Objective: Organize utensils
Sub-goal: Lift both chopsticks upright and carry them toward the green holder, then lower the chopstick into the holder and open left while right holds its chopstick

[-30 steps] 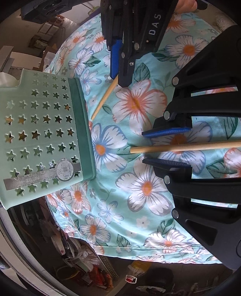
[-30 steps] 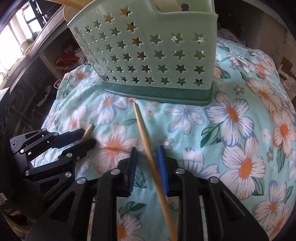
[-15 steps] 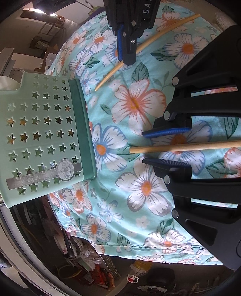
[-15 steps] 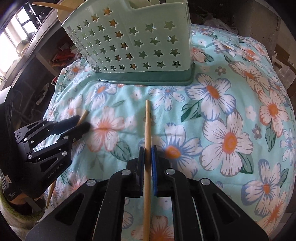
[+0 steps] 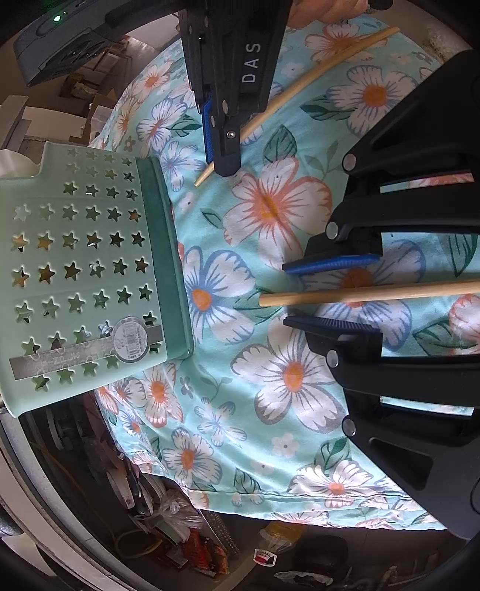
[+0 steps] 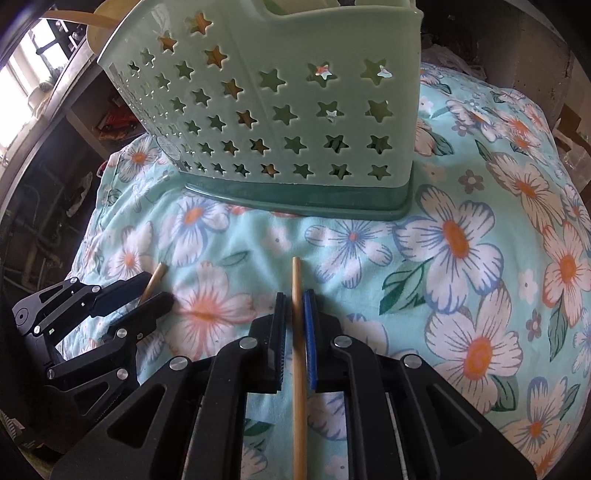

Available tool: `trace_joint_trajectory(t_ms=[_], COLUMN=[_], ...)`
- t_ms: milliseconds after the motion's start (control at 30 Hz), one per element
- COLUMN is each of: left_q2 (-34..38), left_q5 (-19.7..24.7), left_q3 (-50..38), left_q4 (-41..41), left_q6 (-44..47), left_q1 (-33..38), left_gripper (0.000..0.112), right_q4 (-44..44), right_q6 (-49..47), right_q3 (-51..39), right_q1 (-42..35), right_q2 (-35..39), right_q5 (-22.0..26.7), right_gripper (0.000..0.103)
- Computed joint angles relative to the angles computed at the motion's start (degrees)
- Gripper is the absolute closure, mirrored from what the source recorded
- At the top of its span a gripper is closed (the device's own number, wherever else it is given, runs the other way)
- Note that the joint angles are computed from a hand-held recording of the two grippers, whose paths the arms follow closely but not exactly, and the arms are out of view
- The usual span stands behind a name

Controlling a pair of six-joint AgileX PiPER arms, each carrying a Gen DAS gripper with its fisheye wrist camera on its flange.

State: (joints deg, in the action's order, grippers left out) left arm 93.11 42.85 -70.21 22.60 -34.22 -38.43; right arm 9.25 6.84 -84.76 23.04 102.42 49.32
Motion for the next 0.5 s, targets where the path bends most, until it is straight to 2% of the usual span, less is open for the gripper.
trace_joint_trajectory(t_ms=[100,167,333,500], left_q2=[0.06,0.28,-2.16,-10.18], left_q5=[-1.31,-1.91,-4.43,-6.96], left_q3=[0.27,0.08,0.6,1.63], left_q4=[-1.01,-1.85,-9.78,-22.64], left_q6=[0.58,1.05,5.79,14.24], left_q1=[0.76,1.65,5.76,10.86], left_gripper=[0.097,0.107,0.107,0.107], right_q4=[1.06,2.28,5.17,9.29], right_q6=[0.47,0.51,-0.27,-2.63], right_q3=[0.3,0.86,4.91,10.91], right_q1=[-0.12,-0.55,-2.28,-5.08], right_q2=[-0.57,-1.68,-7.9,-15.89], right_q5=[-0.97,-1.86,-4.92,-8.3], right_gripper=[0.097,0.097,0.097,0.097])
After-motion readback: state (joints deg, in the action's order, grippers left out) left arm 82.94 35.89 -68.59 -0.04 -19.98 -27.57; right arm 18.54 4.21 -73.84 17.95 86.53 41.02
